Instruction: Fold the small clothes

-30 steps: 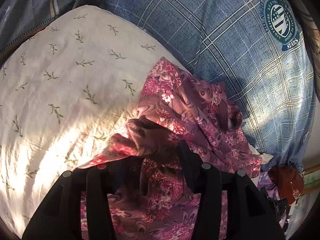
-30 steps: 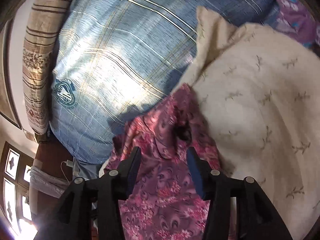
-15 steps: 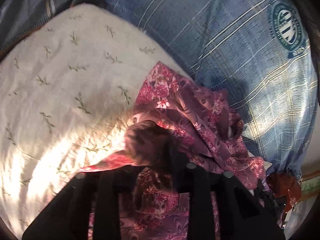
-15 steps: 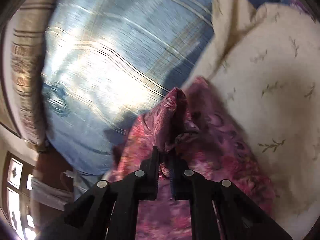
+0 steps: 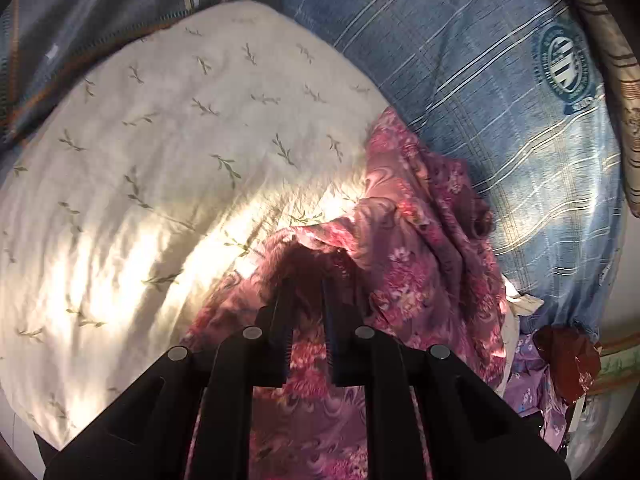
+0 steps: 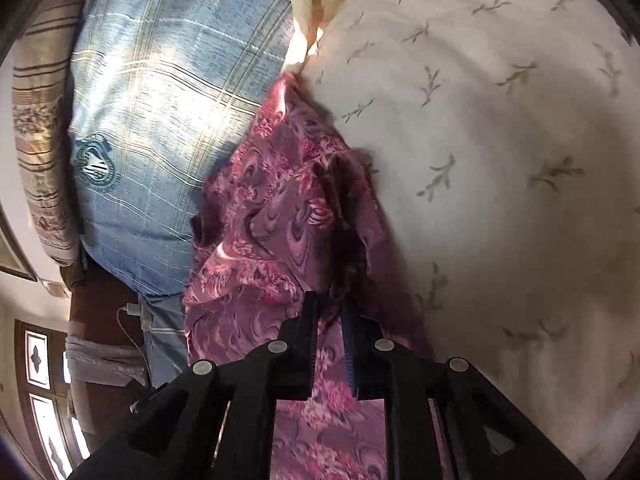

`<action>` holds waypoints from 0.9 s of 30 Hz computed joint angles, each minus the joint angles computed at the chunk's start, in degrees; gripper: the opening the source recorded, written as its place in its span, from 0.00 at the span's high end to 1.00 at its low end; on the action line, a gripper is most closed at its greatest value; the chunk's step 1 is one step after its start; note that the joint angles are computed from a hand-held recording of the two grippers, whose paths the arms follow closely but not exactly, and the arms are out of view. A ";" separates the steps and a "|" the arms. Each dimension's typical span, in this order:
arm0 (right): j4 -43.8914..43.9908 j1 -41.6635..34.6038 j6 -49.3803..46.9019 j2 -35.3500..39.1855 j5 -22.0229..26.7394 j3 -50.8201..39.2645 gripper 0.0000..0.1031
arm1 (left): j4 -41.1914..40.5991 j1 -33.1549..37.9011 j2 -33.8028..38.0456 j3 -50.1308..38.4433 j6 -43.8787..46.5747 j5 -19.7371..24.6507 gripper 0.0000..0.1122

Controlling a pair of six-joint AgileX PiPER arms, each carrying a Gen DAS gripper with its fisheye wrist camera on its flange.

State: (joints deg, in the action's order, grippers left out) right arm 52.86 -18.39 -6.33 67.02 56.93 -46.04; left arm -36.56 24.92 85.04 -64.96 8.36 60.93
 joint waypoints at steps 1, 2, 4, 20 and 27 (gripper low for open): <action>-1.10 -0.97 0.19 -1.95 0.80 -0.19 0.85 | -1.54 1.21 -1.11 -0.02 1.48 0.95 0.88; -1.93 -1.56 -0.02 -3.75 0.63 -1.36 0.84 | -2.73 2.13 -1.60 -0.24 2.60 1.94 0.85; -3.70 -0.50 0.92 -4.99 -0.35 -5.10 0.64 | -4.96 2.40 -2.31 -1.16 3.58 3.28 0.62; -23.17 15.41 6.23 6.01 -12.38 -19.44 0.93 | -6.65 -6.27 7.32 -6.77 0.35 -5.11 0.98; -36.28 16.05 19.93 17.36 -3.43 -28.58 0.76 | -4.83 -6.59 8.40 -4.51 0.09 -4.82 0.97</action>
State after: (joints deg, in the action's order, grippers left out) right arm 16.58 -2.34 13.60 84.38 53.51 -74.62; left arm -41.39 18.34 93.44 -69.48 8.45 56.11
